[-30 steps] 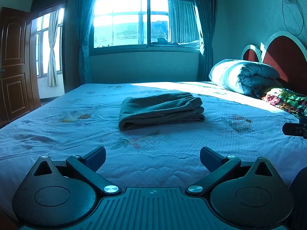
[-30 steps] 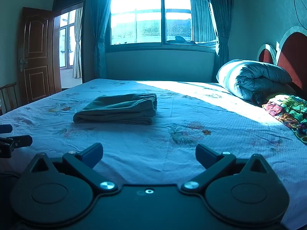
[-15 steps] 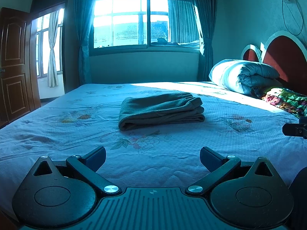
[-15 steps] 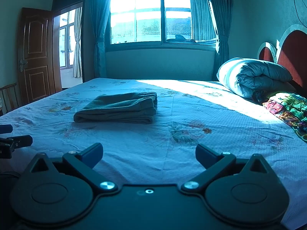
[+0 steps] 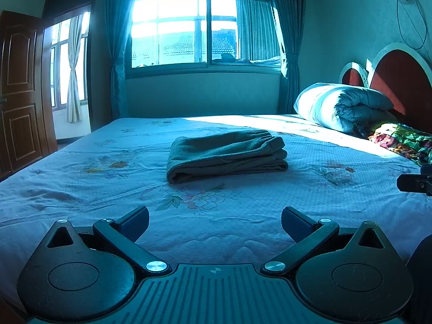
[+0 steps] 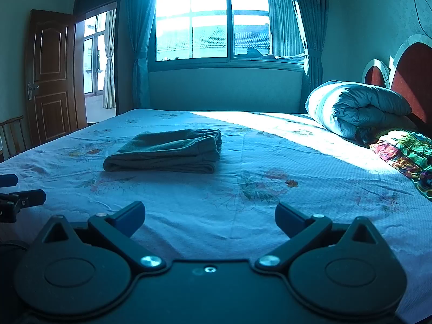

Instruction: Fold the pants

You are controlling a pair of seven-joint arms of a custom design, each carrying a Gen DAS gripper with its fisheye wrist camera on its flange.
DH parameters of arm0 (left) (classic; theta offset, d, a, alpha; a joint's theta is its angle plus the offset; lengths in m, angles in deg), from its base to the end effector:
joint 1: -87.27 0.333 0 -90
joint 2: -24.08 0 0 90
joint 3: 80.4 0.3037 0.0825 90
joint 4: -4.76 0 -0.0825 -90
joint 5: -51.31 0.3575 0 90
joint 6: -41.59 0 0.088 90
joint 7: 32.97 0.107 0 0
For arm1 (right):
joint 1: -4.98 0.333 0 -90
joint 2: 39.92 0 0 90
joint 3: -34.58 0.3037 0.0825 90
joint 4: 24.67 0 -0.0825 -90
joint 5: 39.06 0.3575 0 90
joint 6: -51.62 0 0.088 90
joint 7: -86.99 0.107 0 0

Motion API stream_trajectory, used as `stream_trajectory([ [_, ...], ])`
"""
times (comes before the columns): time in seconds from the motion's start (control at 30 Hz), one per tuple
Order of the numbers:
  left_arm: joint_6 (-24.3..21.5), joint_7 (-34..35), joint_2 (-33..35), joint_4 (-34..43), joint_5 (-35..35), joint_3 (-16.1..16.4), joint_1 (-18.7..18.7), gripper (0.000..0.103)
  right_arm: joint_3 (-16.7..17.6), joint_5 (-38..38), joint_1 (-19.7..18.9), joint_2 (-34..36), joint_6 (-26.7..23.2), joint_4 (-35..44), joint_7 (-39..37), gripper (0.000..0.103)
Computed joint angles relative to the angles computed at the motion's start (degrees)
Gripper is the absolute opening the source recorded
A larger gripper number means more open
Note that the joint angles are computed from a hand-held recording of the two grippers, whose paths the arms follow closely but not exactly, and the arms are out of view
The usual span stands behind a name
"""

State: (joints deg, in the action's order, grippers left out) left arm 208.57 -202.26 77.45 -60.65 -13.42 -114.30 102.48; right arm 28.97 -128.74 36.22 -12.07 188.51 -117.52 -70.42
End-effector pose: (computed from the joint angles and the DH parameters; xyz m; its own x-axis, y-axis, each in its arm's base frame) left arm 0.7693 -0.0175 0.3514 -0.5346 -0.8441 -0.0416 -0.2630 0.2130 -0.9410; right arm 0.6154 0.2965 0.3825 -0.3666 -0.9302 0.0178 -0.3254 0.1103 -0.9391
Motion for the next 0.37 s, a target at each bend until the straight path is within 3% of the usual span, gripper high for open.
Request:
stream_trajectory([
  [0.37, -0.6, -1.0, 0.4, 0.6, -0.1, 0.2, 0.0, 0.103, 0.0, 0.1, 0.0, 0.1, 0.2, 0.0, 0.0, 0.097],
])
